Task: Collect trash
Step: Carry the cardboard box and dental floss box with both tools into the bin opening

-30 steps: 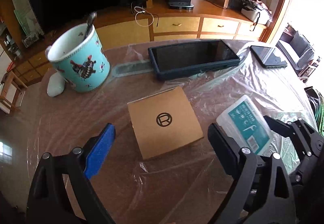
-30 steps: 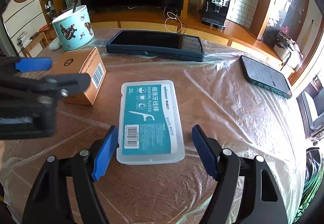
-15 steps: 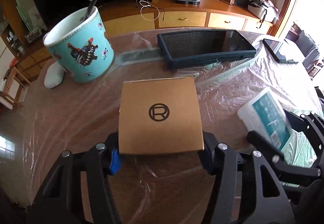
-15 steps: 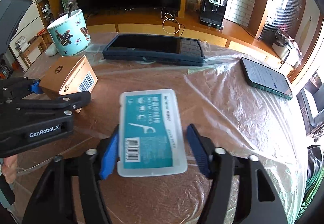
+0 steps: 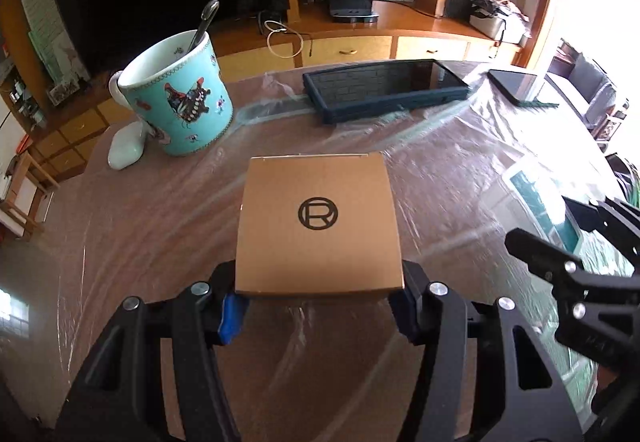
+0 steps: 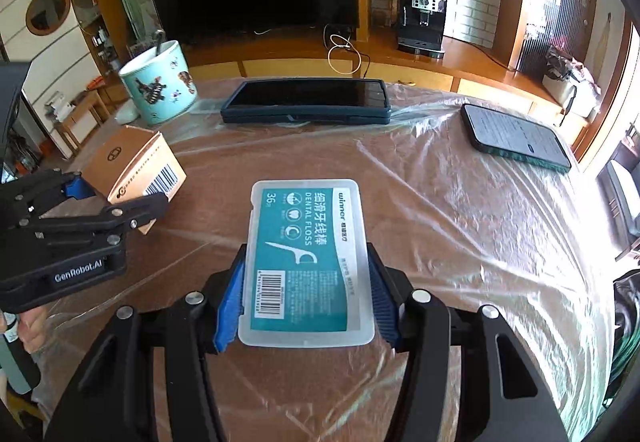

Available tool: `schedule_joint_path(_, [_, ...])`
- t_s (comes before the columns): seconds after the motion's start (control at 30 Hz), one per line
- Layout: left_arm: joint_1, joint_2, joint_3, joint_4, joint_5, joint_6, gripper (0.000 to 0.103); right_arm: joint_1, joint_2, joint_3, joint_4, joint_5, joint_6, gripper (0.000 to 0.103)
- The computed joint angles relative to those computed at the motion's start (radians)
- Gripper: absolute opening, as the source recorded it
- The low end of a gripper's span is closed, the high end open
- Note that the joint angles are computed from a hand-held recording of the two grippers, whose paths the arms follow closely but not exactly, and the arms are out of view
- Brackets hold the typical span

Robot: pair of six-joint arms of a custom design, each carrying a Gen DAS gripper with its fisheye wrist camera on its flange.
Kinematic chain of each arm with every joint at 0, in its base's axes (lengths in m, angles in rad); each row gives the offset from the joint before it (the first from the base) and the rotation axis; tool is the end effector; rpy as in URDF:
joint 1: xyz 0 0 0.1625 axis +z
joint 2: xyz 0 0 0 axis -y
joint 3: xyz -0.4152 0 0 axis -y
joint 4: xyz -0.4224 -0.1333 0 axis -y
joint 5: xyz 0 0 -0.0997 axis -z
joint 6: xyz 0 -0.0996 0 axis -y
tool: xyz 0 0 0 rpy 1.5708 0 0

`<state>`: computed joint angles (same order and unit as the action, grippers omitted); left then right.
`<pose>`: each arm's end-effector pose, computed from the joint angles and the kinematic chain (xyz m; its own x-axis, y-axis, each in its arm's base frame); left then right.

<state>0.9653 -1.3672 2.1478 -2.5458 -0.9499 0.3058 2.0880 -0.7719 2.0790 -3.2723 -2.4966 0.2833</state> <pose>-0.1259 -0.5179 0.2117 -0.5306 0.5962 -0.6025 0.7531 0.6578 -0.0124 0.3051 -0.4278 0.0273 -0.7751 0.1952 0.6009 -0.2498 0.7790 -0.5752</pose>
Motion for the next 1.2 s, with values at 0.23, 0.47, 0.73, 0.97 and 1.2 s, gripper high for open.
schedule_joint_path(0.23, [-0.013, -0.075, 0.056, 0.019, -0.028, 0.021, 0.059, 0.034, -0.017, 0.046, -0.02, 0.014, 0.031, 0.054])
schedule_joint_path(0.47, [-0.023, -0.169, 0.112, 0.05, -0.064, 0.025, 0.059, 0.079, -0.022, 0.078, -0.035, 0.028, 0.06, 0.054])
schedule_joint_path(0.73, [-0.038, -0.304, 0.172, 0.108, -0.101, 0.023, 0.059, 0.136, -0.025, 0.108, -0.036, 0.033, 0.083, 0.054])
schedule_joint_path(0.97, [-0.054, -0.423, 0.223, 0.167, -0.118, 0.034, 0.059, 0.195, -0.027, 0.138, -0.034, 0.04, 0.123, 0.054])
schedule_joint_path(1.2, [-0.072, -0.534, 0.264, 0.241, -0.143, 0.034, 0.059, 0.254, -0.028, 0.167, -0.04, 0.047, 0.157, 0.054])
